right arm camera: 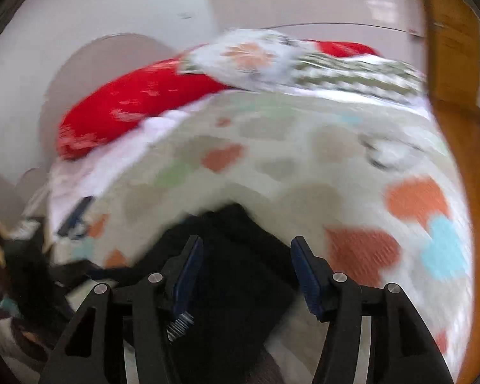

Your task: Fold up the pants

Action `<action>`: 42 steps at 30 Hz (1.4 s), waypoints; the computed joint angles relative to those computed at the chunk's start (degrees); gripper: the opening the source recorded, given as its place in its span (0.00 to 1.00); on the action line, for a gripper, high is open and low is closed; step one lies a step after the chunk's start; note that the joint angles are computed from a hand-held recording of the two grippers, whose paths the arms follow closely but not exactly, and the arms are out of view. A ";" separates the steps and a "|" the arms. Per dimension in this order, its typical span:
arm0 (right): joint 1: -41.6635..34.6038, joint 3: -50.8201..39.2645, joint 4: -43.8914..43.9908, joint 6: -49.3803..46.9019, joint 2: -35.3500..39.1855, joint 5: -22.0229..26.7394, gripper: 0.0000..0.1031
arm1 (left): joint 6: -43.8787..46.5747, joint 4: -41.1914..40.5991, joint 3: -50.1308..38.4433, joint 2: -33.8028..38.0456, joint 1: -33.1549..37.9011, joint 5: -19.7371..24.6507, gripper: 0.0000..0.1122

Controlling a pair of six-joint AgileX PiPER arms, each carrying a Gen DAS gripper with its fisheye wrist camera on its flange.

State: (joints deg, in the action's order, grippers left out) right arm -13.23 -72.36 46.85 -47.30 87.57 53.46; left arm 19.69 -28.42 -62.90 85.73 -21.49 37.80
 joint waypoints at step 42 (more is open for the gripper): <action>-1.11 15.23 -4.31 -0.77 -6.01 -8.97 0.46 | -4.66 3.07 -7.33 5.02 0.78 3.35 0.79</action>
